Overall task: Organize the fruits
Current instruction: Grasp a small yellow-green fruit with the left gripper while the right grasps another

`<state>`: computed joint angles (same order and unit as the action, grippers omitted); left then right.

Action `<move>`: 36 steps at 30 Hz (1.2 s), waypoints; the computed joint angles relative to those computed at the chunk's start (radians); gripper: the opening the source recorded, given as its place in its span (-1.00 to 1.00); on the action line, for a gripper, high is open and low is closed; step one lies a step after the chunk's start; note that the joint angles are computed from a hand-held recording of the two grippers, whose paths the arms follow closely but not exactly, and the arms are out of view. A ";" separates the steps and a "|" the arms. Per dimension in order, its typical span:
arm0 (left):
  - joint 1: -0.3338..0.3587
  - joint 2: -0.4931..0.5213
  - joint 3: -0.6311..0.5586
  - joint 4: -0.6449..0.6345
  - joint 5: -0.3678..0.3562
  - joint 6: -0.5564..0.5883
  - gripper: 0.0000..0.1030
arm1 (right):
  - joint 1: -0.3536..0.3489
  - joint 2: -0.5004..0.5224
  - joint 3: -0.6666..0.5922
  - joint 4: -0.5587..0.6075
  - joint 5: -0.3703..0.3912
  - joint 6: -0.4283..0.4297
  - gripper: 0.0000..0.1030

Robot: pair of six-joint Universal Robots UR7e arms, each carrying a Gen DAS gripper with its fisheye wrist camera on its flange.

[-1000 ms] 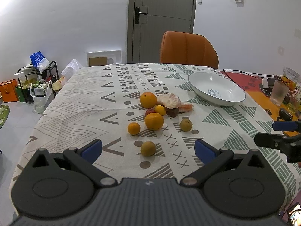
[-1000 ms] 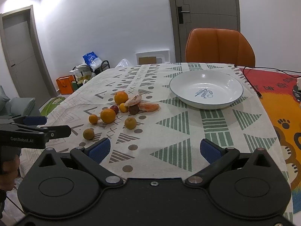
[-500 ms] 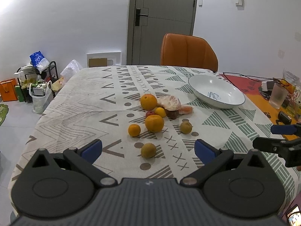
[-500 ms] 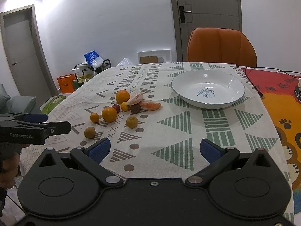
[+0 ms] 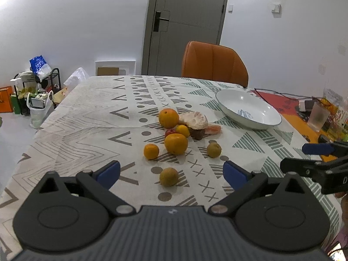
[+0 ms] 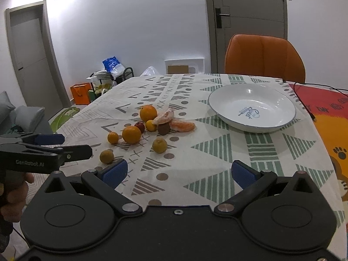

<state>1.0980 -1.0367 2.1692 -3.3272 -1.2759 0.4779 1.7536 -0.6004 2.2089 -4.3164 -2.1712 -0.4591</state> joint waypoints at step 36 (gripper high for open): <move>0.100 0.101 -0.137 0.103 -0.086 0.023 -0.54 | -0.080 0.044 -0.160 0.198 0.117 0.040 0.34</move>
